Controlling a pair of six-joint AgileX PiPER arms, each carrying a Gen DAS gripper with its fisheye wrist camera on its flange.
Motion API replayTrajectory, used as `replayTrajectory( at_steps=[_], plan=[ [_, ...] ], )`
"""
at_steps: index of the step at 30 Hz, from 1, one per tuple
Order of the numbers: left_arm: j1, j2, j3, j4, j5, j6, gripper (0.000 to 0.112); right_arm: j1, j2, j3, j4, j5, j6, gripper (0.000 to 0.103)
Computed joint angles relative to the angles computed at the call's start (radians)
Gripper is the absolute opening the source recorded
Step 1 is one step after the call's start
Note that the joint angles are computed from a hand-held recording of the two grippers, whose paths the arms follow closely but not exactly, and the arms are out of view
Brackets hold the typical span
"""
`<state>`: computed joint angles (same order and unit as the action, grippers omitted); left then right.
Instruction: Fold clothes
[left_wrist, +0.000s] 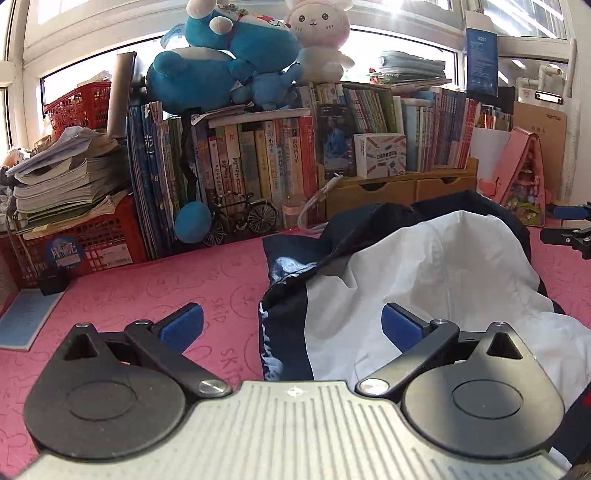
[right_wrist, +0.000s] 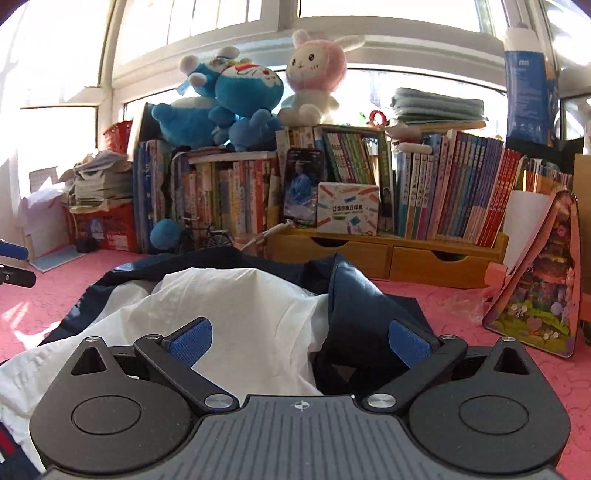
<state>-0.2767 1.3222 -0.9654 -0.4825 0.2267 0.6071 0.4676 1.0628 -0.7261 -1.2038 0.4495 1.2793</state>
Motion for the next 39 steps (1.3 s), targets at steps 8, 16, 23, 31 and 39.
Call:
replayTrajectory(
  at_steps=[8, 16, 23, 31, 39],
  plan=[
    [-0.246, 0.532, -0.609, 0.679, 0.164, -0.664, 0.103, -0.166, 0.515, -0.458, 0.184, 0.134, -0.307, 0.095],
    [-0.373, 0.797, -0.834, 1.262, 0.351, -1.084, 0.101, -0.279, 0.53, -0.329, 0.259, 0.121, -0.287, 0.026],
    [-0.33, 0.754, -0.79, 1.438, 0.349, -1.384, 0.047, -0.389, 0.424, -0.168, 0.238, 0.03, -0.197, 0.026],
    [-0.384, 0.917, -1.025, 1.302, 0.419, -1.101, 0.103, -0.297, 0.39, -0.139, 0.09, 0.033, -0.098, 0.043],
    [-0.404, 1.162, -1.562, 1.218, 0.709, -1.051, 0.011, -0.191, 0.571, -0.384, -0.011, 0.125, -0.162, 0.084]
  ],
)
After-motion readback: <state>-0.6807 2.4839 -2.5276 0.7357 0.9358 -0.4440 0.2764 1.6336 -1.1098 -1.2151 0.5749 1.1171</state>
